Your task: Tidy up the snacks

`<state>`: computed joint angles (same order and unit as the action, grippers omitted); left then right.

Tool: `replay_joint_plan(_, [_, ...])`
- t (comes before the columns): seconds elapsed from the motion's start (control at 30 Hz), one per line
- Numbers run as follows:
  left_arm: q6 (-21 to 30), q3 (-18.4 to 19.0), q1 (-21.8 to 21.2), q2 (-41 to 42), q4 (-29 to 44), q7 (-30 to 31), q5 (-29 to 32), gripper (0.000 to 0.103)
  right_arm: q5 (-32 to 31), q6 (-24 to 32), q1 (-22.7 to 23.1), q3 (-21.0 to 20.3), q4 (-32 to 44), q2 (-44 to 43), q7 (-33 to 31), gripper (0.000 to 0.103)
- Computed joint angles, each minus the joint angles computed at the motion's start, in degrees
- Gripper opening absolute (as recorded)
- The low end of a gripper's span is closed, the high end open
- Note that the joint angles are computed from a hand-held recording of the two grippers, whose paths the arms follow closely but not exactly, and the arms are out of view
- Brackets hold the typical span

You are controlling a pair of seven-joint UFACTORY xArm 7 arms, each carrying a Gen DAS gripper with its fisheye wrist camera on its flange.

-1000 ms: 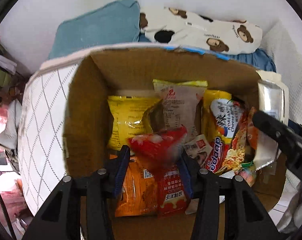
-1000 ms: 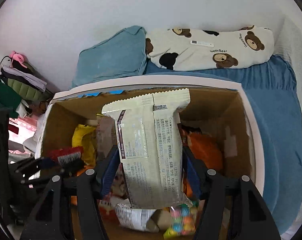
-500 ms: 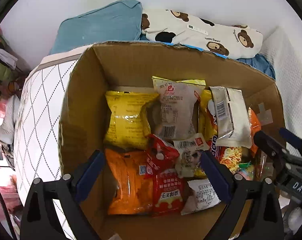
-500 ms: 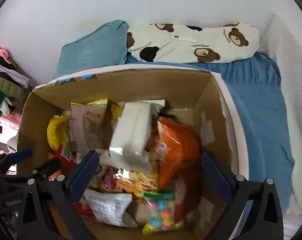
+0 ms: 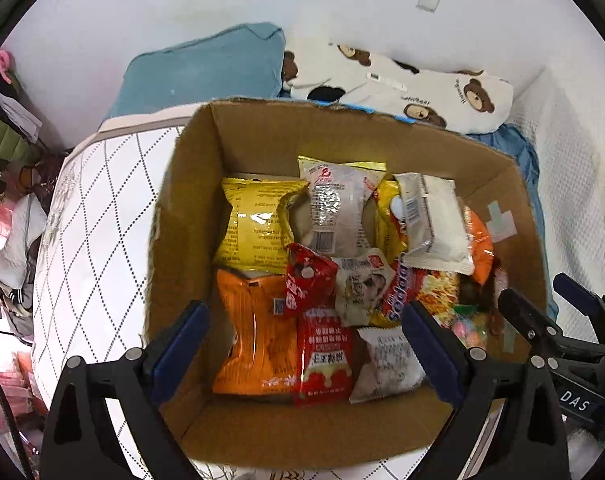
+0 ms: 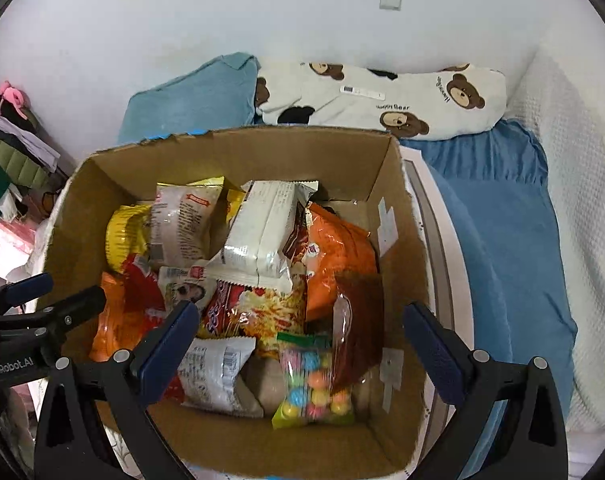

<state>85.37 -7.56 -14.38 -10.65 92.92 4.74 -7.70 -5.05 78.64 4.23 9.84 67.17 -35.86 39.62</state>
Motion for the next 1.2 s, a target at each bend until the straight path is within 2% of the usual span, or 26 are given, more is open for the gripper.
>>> replay_joint_plan(0.37, [-1.9,1.5,0.5,-11.0,-4.3,1.1,-2.4,0.098,-2.2,4.2,-0.4,4.6,3.0,-7.2,2.5,0.103])
replay_joint_plan(0.7, [0.1,3.3,1.2,-20.3,-7.1,3.6,-3.8,0.098,-1.0,10.1,-1.4,8.5,8.7,-12.7,5.2,0.103])
replay_joint_plan(0.97, [1.3,4.4,1.9,-27.5,-8.1,5.0,-3.8,0.098,-0.3,17.1,-4.0,12.1,16.6,-15.1,5.5,0.103])
replay_joint_plan(1.2, [4.6,5.8,2.4,-30.3,-5.2,3.9,-4.7,0.098,1.2,22.4,-8.2,15.6,26.4,-15.2,5.2,0.103])
